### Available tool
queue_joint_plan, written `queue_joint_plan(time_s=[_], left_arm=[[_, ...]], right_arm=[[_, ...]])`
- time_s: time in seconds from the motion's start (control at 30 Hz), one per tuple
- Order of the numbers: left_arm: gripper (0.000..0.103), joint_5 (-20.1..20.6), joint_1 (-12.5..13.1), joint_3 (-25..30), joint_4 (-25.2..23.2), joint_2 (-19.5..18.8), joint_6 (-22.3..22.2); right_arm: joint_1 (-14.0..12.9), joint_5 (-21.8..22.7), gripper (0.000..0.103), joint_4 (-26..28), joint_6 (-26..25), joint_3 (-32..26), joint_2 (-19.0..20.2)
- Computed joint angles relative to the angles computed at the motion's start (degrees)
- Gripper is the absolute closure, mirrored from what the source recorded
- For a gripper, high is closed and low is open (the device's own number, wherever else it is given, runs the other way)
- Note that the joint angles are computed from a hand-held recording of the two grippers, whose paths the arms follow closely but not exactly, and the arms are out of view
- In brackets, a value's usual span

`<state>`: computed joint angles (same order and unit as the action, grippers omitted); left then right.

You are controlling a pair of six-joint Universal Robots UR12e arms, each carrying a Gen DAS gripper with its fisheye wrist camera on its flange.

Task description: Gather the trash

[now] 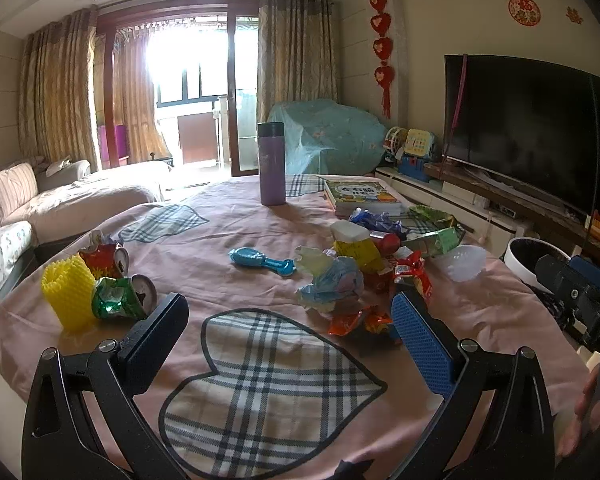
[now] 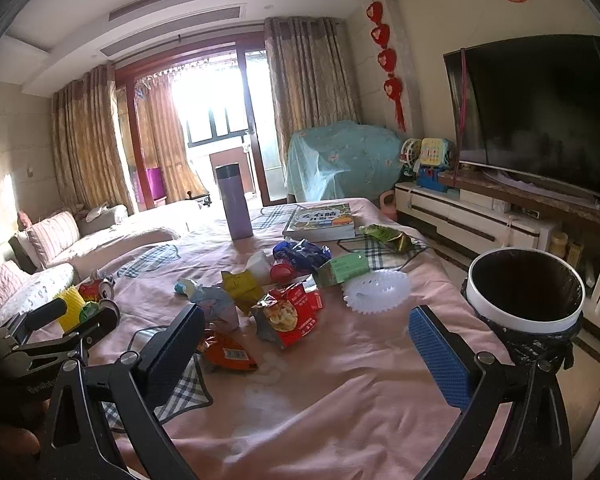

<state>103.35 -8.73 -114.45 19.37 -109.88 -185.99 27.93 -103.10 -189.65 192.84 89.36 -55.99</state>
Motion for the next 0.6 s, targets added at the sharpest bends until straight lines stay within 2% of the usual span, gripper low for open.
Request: queue_joint_plan(time_s=[0.6], left_arm=[[0.000,0.12,-0.11,0.11,-0.35,-0.10,0.08]], right_arm=[[-0.06,0.86,0.001,0.15,0.37,0.21,-0.15]])
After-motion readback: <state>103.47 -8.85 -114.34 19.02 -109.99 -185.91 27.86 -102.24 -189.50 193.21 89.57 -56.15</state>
